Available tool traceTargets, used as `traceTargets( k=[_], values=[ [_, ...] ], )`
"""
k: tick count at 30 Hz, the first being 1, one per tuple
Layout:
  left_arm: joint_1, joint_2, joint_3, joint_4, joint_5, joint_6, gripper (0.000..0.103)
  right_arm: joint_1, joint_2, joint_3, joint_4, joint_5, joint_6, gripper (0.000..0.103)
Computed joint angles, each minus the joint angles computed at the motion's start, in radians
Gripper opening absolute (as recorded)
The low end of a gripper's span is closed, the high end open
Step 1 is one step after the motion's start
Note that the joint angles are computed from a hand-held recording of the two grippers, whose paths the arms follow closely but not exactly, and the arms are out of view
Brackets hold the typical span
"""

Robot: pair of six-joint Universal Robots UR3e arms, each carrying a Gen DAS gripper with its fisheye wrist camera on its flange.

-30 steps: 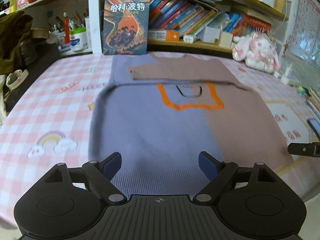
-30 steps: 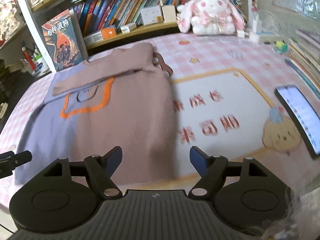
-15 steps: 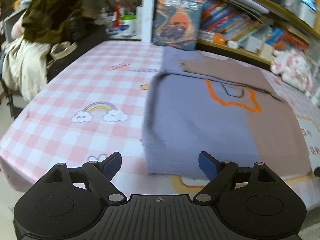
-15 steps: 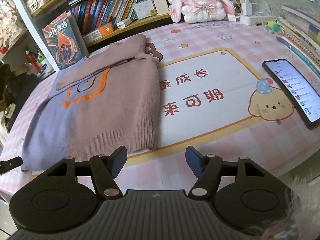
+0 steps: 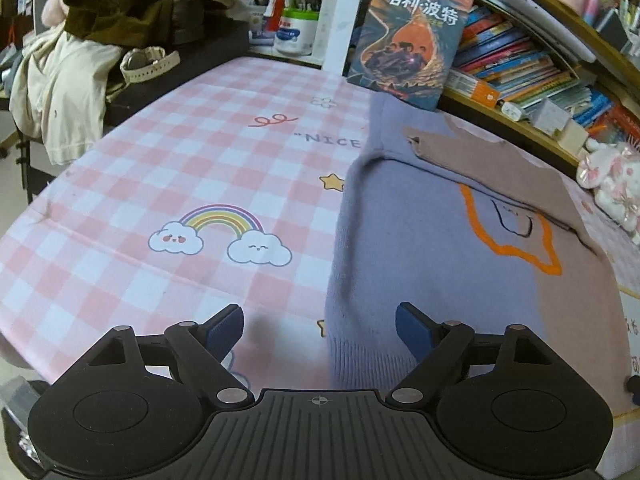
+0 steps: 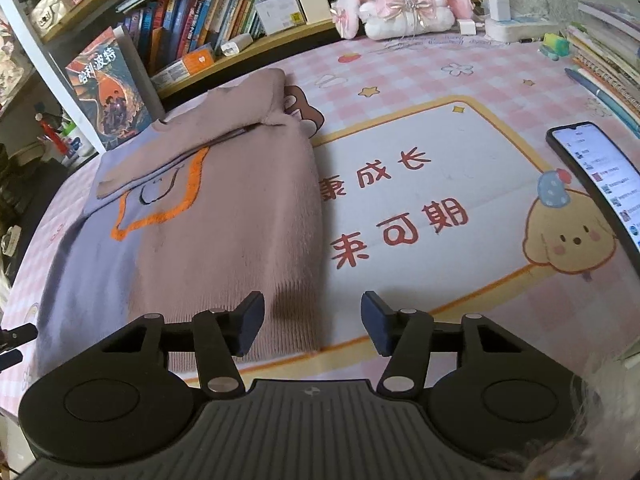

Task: Fold clothes
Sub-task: 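Close the left tool on the lavender hem while the right tool grips the pink hem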

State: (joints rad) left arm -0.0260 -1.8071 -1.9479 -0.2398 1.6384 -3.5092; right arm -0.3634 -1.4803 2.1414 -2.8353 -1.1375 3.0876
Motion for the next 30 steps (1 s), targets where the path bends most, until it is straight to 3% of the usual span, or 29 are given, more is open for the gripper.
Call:
traceTargets(
  k=[6, 8, 10, 11, 13, 14, 21, 25, 26, 30],
  values=[
    [0.026, -0.024, 0.014, -0.002, -0.05, 0.002, 0.069, 0.033, 0.056, -0.06, 0.006, -0.023, 0.022, 0.046],
    [0.026, -0.032, 0.024, -0.002, -0.05, 0.01, 0.061, 0.04, 0.069, -0.079, 0.012, -0.027, 0.025, 0.038],
    [0.026, -0.04, 0.035, -0.007, -0.043, 0.014, 0.046, 0.046, 0.078, -0.09, 0.017, -0.027, 0.024, 0.03],
    [0.027, -0.044, 0.041, -0.009, -0.041, 0.016, 0.033, 0.047, 0.082, -0.095, 0.022, -0.023, 0.022, 0.022],
    [0.044, -0.045, 0.043, -0.011, -0.082, 0.023, 0.007, 0.05, 0.088, -0.105, 0.032, -0.015, 0.018, 0.017],
    [0.051, -0.044, 0.042, -0.01, -0.102, 0.027, 0.005, 0.049, 0.091, -0.11, 0.039, -0.006, 0.016, 0.013],
    [0.017, -0.024, 0.048, 0.068, -0.128, 0.084, 0.005, -0.021, 0.053, -0.074, -0.001, 0.21, 0.05, 0.01],
    [0.035, -0.02, 0.05, 0.029, -0.149, 0.072, 0.011, -0.002, 0.061, -0.105, 0.015, 0.208, 0.063, 0.011],
    [0.039, -0.019, 0.051, 0.019, -0.155, 0.07, 0.015, 0.005, 0.064, -0.112, 0.026, 0.191, 0.064, 0.011],
    [0.069, -0.003, 0.028, 0.001, -0.205, 0.062, 0.047, 0.016, 0.073, -0.125, 0.072, 0.132, 0.063, 0.016]
  ],
)
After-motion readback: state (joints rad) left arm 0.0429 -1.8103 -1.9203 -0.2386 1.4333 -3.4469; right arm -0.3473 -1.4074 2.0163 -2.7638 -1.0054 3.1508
